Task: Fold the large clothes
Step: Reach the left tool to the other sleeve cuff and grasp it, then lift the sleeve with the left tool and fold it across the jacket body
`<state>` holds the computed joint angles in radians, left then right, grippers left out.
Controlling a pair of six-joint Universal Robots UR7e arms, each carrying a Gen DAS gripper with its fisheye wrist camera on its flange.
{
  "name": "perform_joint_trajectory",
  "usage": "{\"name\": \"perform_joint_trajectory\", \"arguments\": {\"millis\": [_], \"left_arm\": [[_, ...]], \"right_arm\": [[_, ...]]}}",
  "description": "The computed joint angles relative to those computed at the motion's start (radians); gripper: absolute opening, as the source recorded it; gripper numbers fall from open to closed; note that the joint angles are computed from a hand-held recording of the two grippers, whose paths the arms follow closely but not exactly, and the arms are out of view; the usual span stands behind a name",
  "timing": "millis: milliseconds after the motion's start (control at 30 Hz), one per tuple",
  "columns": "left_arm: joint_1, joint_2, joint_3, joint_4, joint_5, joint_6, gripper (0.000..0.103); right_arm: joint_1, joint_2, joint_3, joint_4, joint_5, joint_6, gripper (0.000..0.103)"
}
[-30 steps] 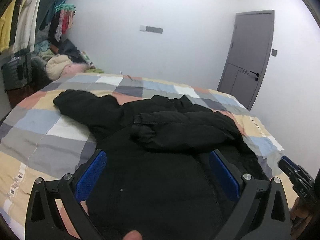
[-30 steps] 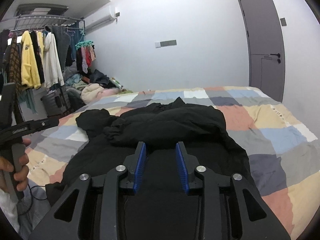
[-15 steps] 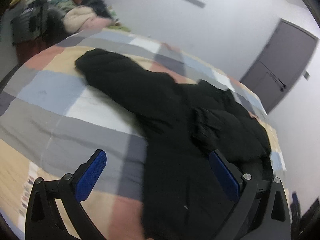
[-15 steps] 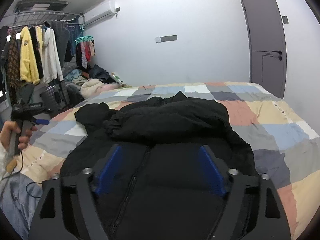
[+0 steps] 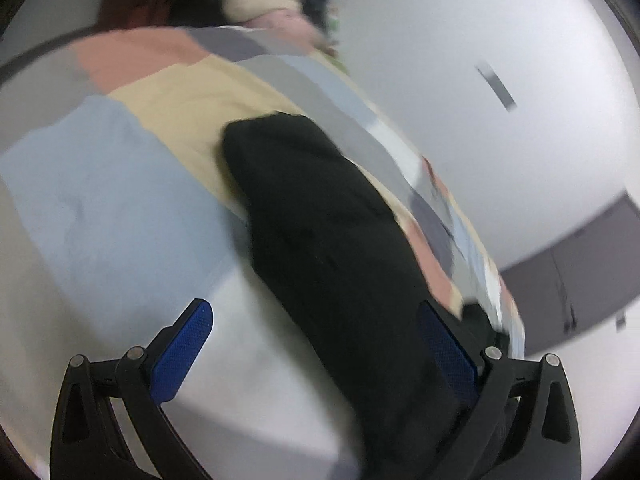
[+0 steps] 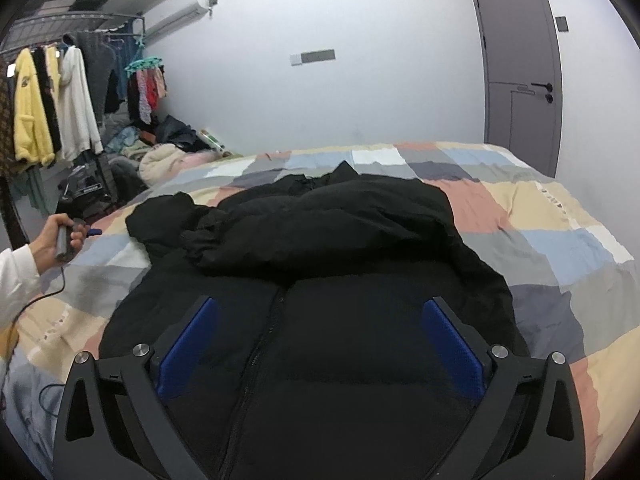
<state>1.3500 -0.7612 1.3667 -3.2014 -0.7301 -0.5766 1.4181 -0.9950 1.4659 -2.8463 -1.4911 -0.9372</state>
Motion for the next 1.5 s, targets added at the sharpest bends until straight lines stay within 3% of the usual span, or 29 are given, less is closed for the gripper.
{"name": "perform_joint_trajectory", "arguments": {"millis": [300, 533, 600, 667, 767, 867, 933, 1200, 1400, 1500], "left_arm": [[0.163, 0.107, -0.239, -0.034, -0.201, 0.071, 0.101], [0.218, 0.196, -0.431, 0.034, -0.285, 0.104, 0.098], [0.219, 0.220, -0.480, 0.046, -0.293, 0.139, 0.089], [0.221, 0.234, -0.515, 0.078, -0.307, 0.137, 0.064], [0.218, 0.243, -0.542, 0.117, -0.329, 0.136, 0.038], [0.195, 0.226, -0.517, 0.101, -0.287, 0.162, 0.018], [0.174, 0.203, -0.480, 0.077, -0.244, 0.180, 0.013], [0.054, 0.056, -0.245, -0.058, 0.065, 0.210, 0.008], [-0.032, -0.052, -0.060, -0.106, 0.228, 0.223, 0.006], [-0.070, -0.118, 0.056, -0.114, 0.285, 0.175, 0.006]], "right_arm": [[0.042, 0.110, -0.115, -0.004, -0.115, 0.080, 0.103], [0.066, 0.186, -0.198, -0.016, -0.187, 0.102, 0.103], [0.071, 0.196, -0.207, -0.022, -0.201, 0.094, 0.103], [0.073, 0.201, -0.209, -0.024, -0.211, 0.086, 0.103], [0.075, 0.202, -0.210, -0.022, -0.218, 0.078, 0.103], [0.076, 0.194, -0.203, -0.028, -0.212, 0.076, 0.103], [0.074, 0.183, -0.193, -0.030, -0.205, 0.070, 0.103], [0.070, 0.153, -0.177, -0.008, -0.183, 0.085, 0.103], [0.062, 0.128, -0.160, 0.028, -0.177, 0.058, 0.103], [0.058, 0.105, -0.138, 0.040, -0.159, 0.044, 0.103]]}}
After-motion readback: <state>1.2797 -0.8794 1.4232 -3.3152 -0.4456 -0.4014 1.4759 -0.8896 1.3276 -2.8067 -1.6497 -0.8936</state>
